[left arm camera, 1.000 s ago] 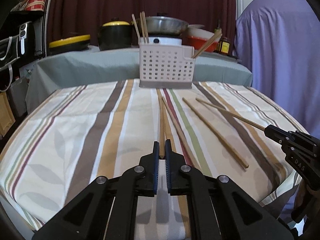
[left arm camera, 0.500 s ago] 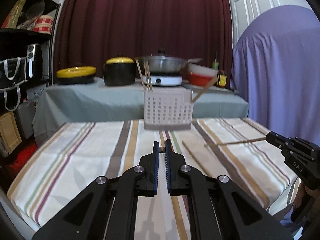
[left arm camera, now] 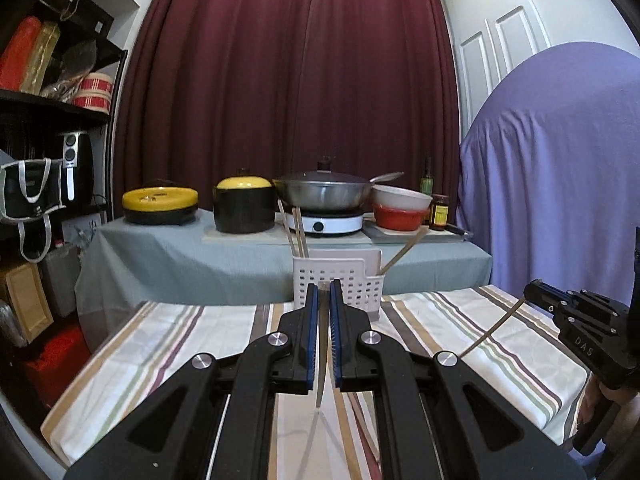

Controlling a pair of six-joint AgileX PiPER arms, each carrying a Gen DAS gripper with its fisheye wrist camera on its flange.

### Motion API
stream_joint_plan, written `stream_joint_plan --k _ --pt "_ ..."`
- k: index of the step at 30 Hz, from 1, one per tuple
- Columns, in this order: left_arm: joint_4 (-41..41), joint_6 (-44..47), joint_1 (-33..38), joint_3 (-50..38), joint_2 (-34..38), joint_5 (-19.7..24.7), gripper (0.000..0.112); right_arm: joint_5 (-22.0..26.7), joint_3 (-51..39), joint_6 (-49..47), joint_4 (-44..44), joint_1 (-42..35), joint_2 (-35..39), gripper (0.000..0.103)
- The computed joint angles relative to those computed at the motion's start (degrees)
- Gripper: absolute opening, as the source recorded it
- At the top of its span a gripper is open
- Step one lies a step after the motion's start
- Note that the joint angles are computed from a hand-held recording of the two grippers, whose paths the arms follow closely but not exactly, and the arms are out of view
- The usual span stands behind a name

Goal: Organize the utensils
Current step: 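Lift the right gripper's chopstick over the caddy while the left gripper carries its own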

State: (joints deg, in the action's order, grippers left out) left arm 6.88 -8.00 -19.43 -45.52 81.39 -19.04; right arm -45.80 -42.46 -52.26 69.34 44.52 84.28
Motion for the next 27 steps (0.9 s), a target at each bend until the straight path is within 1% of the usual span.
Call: stream_joint_plan --k 2,6,9,15,16,20,24,27 --pt "0.31 -0.26 0.11 -0.54 -0.06 0.46 0.007 0.66 -0.6 -0.64 0.2 -0.38 -0.09 0.006" --pt "-1.93 1.91 -0.28 -1.65 0.06 2.14 0.007 2.14 -1.82 -1.61 0.42 -1.65 0.06 0.006" --pt "-0.06 -0.21 0.19 -2.62 0.39 3.12 0.007 2.97 -2.7 -2.11 0.54 -2.3 0.29 0.006" --pt "0.96 -1.3 0.38 -3.44 0.77 4.05 0.007 4.48 -4.66 -2.89 0.04 -3.72 1.41 0.006" --pt "1.97 -2.41 0.54 -4.0 1.08 4.57 0.007 4.83 -5.0 -2.88 -0.21 -4.07 1.64 0.006" --pt "11.28 -12.04 2.09 -6.18 2.16 5.89 0.007 6.84 -6.88 -3.29 -0.65 -5.6 2.32 0.006" --pt "15.41 -16.37 2.8 -8.97 3.41 7.33 0.007 8.22 -9.4 -4.36 -1.44 -6.99 3.31 0.006" --pt "19.43 -20.44 3.4 -10.72 4.47 6.81 0.007 9.42 -12.0 -5.35 -2.08 -8.23 4.44 0.006"
